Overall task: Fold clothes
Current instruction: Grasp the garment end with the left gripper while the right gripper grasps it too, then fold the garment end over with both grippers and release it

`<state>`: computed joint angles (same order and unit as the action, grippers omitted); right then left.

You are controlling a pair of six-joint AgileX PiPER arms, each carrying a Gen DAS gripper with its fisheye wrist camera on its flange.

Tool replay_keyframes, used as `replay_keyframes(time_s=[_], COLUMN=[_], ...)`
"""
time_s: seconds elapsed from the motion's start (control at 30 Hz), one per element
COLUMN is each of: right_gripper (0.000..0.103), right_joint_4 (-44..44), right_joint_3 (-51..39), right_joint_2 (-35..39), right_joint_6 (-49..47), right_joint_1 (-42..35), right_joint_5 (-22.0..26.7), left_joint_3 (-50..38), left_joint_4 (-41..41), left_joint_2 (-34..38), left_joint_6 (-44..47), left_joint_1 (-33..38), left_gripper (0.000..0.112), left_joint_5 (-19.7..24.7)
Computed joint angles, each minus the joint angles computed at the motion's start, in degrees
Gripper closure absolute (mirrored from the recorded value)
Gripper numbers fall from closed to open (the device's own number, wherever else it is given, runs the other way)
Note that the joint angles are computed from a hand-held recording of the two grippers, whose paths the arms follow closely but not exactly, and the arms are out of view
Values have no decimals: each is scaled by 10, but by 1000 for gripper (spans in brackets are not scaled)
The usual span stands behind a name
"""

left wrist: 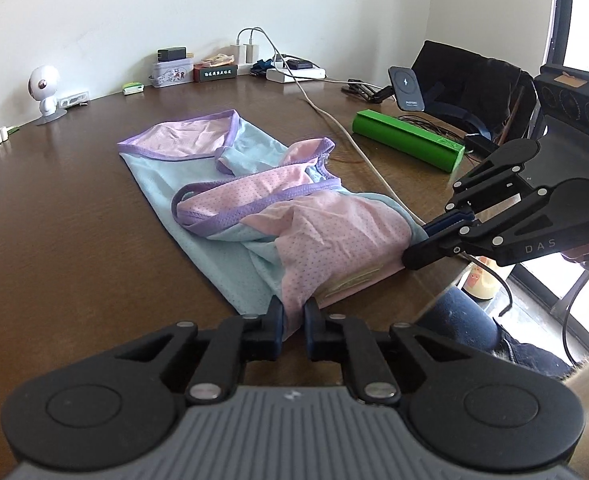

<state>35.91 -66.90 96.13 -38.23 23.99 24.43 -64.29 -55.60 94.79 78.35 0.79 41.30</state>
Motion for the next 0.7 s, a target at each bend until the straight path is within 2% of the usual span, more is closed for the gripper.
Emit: replay_keyframes(time_s=[0.17, 0.33, 0.53, 0.6, 0.7], right_gripper=[96, 97, 97, 97, 97], right_joint_4=[-7, -10, -24, -56, -103], right_joint_3=[51, 30, -105, -175, -309], right_joint_2=[-44, -51, 20, 58, 132], right_joint_6=[14, 12, 23, 51, 89], right_joint_1=[19, 11, -30, -39, -52], right_joint_5=[-19, -18, 5, 24, 79], left_joint_3=[40, 5, -176, -262, -400], left_joint_4=[-13, -26, -12, 16, 74], left_joint_2=[-35, -29, 68, 116, 196], left_joint_6=[13, 5, -57, -102, -184], left_joint_1=[9, 13, -7, -15, -25], left_gripper=[102, 105, 106, 106, 106], left_joint_5=[4, 15, 14, 21, 44])
